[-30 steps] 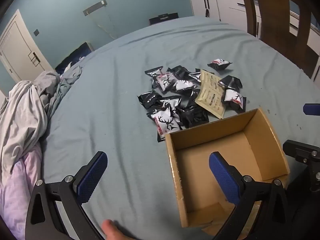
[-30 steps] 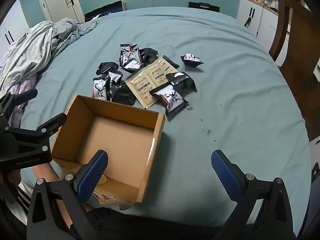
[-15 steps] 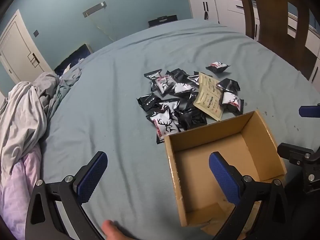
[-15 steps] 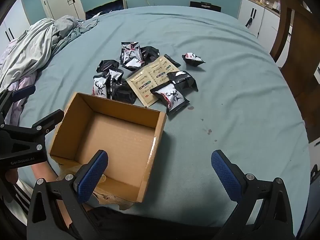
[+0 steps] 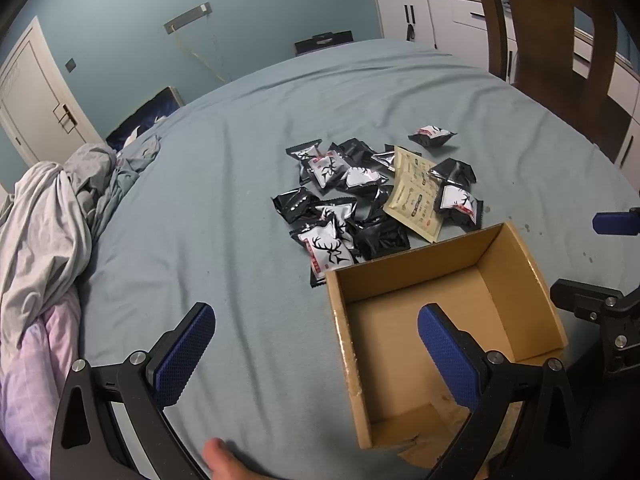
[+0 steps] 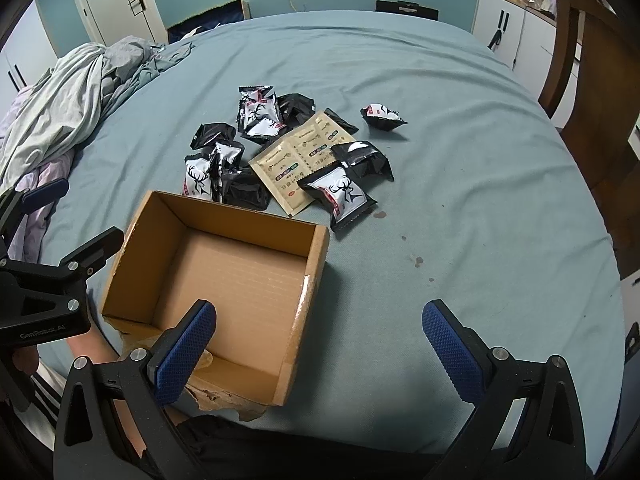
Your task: Organize snacks
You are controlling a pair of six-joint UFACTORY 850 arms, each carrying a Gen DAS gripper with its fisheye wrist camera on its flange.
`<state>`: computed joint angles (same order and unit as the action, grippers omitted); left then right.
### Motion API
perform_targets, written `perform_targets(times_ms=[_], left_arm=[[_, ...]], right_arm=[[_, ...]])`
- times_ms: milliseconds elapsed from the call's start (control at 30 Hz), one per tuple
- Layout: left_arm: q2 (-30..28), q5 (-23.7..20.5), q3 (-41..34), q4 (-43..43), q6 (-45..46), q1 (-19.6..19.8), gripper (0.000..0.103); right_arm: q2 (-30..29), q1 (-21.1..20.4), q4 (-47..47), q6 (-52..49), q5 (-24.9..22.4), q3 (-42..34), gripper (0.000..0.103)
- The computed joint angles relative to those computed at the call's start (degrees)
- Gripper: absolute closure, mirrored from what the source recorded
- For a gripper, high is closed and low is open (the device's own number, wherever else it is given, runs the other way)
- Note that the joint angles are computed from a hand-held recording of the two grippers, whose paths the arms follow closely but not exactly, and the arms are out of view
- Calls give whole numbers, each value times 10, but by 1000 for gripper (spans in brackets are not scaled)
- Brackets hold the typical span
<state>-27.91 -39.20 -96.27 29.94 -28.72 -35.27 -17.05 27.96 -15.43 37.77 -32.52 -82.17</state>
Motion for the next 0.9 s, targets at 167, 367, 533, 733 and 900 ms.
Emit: perform_targets(times_ms=[167,367,533,733,900], left_arm=[[4,6,2,-9,1,5,0],[2,4,-1,-3,-10,7,0],[0,6,-4,-4,-17,12,0],[-3,3,-11,-24,-9,18,0],[-3,7,-13,-66,16,27,0]], right_arm=[[3,-1,0,-2,6,3,0],[2,-3,-23,12,2,-1,0],[-15,-26,24,-19,14,-23,0],[-58,-64,121,-78,-7,-68,0],[-133,-77,144,-115,-77,-159,0]])
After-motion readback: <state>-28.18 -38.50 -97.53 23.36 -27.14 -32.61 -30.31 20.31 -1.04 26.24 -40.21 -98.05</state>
